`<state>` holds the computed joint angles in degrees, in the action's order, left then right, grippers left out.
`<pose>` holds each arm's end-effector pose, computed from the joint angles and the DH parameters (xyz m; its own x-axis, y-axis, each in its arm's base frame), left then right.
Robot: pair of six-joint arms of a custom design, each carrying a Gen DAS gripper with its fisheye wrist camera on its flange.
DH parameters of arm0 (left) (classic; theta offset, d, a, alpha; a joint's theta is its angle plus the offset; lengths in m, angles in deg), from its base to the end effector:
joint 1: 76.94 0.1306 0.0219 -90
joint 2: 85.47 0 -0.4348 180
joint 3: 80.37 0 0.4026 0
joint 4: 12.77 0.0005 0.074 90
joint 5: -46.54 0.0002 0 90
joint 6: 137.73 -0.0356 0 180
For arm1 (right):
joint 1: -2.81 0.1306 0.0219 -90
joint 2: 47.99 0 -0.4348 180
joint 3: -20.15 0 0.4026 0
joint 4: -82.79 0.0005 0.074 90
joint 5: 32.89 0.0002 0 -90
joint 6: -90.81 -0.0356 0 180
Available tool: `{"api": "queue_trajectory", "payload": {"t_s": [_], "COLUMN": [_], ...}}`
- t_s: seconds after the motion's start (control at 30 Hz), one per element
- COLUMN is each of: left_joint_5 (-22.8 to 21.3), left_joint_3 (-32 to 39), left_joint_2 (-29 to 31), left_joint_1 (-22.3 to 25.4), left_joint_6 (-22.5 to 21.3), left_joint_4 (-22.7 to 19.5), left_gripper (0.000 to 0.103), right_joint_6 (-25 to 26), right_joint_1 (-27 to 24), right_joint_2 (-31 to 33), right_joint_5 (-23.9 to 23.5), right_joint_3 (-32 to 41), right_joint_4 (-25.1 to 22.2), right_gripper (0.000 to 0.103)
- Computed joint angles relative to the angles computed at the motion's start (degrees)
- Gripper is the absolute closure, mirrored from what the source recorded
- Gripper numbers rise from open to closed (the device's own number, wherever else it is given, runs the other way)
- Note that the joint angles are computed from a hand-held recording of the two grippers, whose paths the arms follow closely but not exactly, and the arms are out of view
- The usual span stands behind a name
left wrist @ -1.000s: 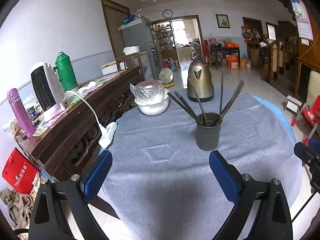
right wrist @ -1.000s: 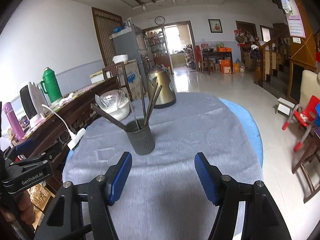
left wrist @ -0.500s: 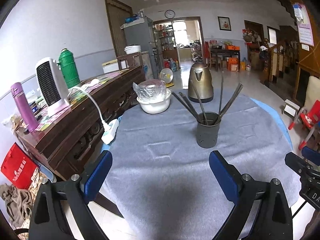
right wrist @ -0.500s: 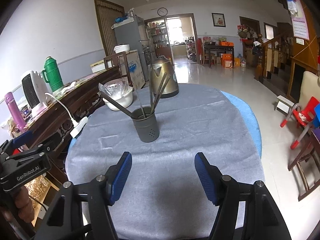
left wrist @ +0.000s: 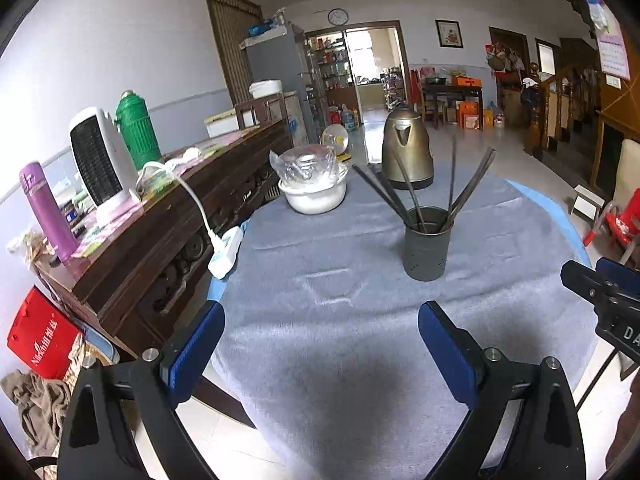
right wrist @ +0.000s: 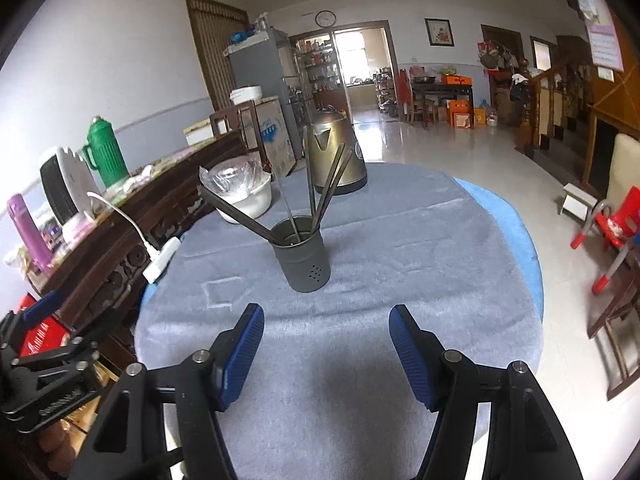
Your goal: Organize utensils
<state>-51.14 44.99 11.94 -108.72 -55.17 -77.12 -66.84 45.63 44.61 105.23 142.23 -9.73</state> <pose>0.4455 -0.2710 0.6855 -0.4445 0.4263 -0.7878 0.4922 0.8511 0.1829 0.3383 0.2767 0.6758 -0.4393 0.4347 -0.7862 0.5263 0.8338 0.1670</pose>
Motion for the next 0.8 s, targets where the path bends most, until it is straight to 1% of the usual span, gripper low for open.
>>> {"api": "queue_trajectory", "payload": {"t_s": [0.13,0.3,0.4,0.53,0.6,0.73,0.8], "left_joint_5": [-0.61,-0.48,-1.77,-3.15,-4.58,-7.53,-7.63], "left_joint_3": [2.42,4.82,5.63,7.75,8.94,11.92,13.52], "left_joint_2": [1.57,3.06,3.62,5.12,5.97,8.14,9.22], "left_joint_1": [0.70,0.70,0.10,-1.04,-1.95,-3.86,-4.42], "left_joint_6": [0.78,2.52,3.64,5.01,5.44,4.85,4.56], "left_joint_4": [-1.56,-4.85,-5.76,-8.46,-9.60,-11.30,-11.93], "left_gripper": [0.006,0.006,0.006,0.006,0.006,0.006,0.006], "right_joint_6": [3.04,6.58,8.17,10.75,11.88,14.06,15.21], "right_joint_1": [-1.18,-0.78,-0.87,-2.32,-3.15,-5.14,-5.94], "right_joint_2": [0.92,1.94,1.28,-1.03,-1.88,-3.54,-4.34], "right_joint_5": [-0.66,1.12,1.68,-0.60,-1.21,-4.18,-5.39], "right_joint_3": [1.18,2.52,1.89,-0.65,-1.84,-4.43,-5.85], "right_joint_4": [0.93,-0.01,0.06,3.32,4.54,7.98,9.58], "right_gripper": [0.034,0.034,0.034,0.034,0.034,0.034,0.034]}}
